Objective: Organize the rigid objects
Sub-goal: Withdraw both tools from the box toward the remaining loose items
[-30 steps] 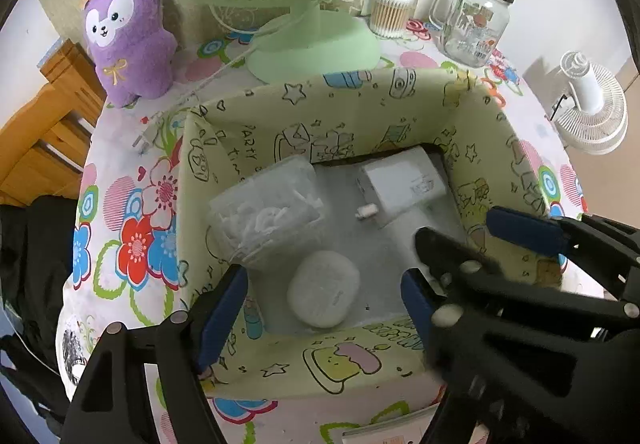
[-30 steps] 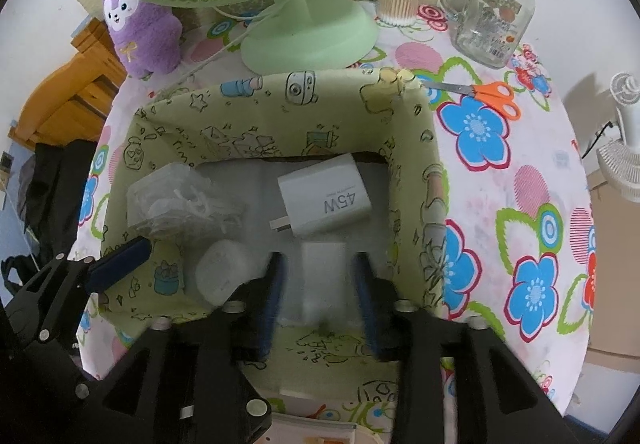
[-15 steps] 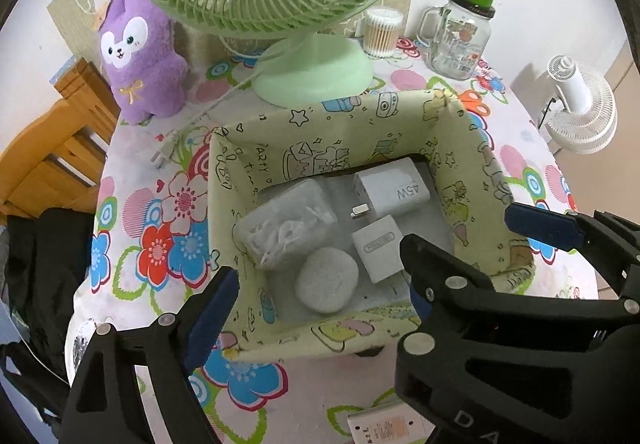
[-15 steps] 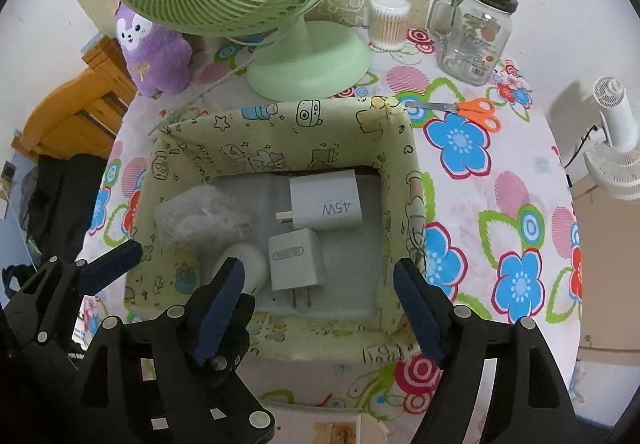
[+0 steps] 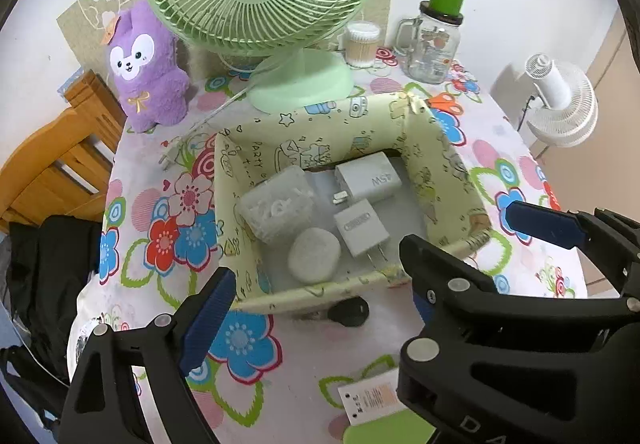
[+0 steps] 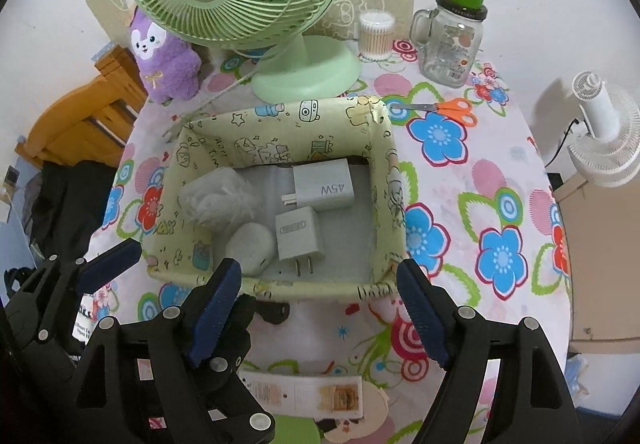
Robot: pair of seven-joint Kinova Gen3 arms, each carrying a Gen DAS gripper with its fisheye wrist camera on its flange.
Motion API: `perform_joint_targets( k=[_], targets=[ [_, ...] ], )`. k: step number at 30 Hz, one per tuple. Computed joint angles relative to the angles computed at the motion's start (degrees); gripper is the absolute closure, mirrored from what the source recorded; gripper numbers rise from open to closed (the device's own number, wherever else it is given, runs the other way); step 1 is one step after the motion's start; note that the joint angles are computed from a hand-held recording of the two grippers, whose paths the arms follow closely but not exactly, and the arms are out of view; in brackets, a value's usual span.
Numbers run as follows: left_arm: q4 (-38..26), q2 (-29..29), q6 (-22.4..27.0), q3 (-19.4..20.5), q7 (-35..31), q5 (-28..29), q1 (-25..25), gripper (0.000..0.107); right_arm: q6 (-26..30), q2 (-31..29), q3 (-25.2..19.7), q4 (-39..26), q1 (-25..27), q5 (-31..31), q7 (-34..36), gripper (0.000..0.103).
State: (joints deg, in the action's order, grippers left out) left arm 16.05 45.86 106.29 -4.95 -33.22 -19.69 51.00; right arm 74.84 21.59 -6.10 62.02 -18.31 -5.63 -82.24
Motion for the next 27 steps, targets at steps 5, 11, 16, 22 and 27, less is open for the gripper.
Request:
perform_joint_targets(
  k=[5, 11, 16, 22, 27],
  targets=[
    [2.2, -1.5, -0.8, -0.1, 1.3, -0.3, 1.6, 0.013, -0.1, -2.2, 0.0, 2.1, 0.1, 0.2, -0.1, 0.02],
    [6.0, -3.8, -2.0, 0.6, 2.7, -1.2, 3.1, 0.012, -1.1, -5.3, -0.1, 5.5, 0.4, 0.2, -0.1, 0.02],
    [10.0, -6.1, -3.7, 1.4, 4.1, -2.1, 4.1, 0.01, -2.2, -7.7, -0.1, 8.2, 0.3, 0.6, -0.7, 0.017],
    [15.6, -9.1, -6.8, 2.8, 6.3, -2.7, 4.7, 0.009, -2.9, -9.9, -0.3, 10.5, 0.0, 1.3, -1.3, 0.016],
    [19.5, -11.1, -8.5, 4.2, 7.2, -3.5, 5.0, 0.009, -3.5, -11.5, -0.5, 12.4, -0.3, 1.8, -2.3, 0.013]
  ],
)
